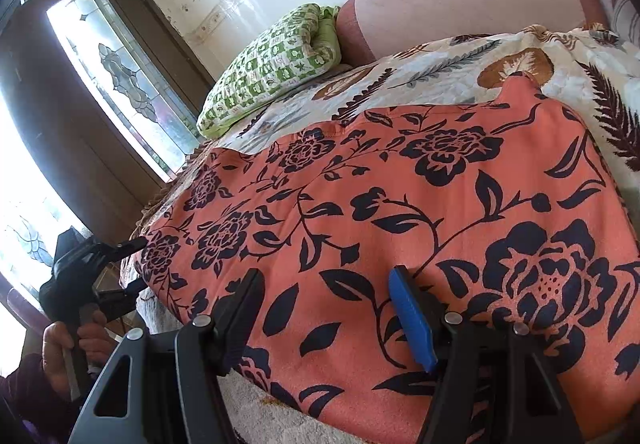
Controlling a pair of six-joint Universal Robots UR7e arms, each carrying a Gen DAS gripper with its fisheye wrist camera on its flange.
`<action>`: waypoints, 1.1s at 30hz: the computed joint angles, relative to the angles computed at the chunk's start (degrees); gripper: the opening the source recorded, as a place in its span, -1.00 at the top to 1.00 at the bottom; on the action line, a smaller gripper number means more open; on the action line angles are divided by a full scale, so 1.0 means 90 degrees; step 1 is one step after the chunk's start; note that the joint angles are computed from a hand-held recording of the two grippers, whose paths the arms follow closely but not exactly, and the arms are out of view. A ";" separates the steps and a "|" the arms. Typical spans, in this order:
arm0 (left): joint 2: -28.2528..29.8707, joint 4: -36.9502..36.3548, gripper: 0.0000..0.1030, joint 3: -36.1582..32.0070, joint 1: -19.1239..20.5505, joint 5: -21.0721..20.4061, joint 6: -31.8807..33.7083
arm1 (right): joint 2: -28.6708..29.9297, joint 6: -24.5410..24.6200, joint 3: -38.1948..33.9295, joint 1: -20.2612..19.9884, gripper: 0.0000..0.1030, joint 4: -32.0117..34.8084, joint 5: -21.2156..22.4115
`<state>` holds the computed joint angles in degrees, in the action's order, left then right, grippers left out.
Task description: Fold small clothes
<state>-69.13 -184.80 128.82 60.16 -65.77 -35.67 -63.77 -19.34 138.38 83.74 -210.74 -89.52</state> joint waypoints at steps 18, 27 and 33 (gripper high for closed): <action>0.0458 0.0623 0.63 -0.1108 -0.0831 0.0438 0.1980 | -0.0349 0.0825 0.0084 -0.0574 0.68 0.0242 0.0709; 0.1268 0.1610 0.77 -0.1975 -0.1726 -0.0157 0.2560 | -0.1001 0.1212 0.0373 -0.0865 0.67 -0.0367 0.1284; 0.2497 0.2740 0.75 -0.2738 -0.2156 -0.1041 0.2748 | -0.1655 0.1813 0.0662 -0.1560 0.61 -0.0639 0.2151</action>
<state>-46.66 -160.14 104.18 40.76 -75.13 -10.94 -78.66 -3.02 144.34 69.69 -216.50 -70.16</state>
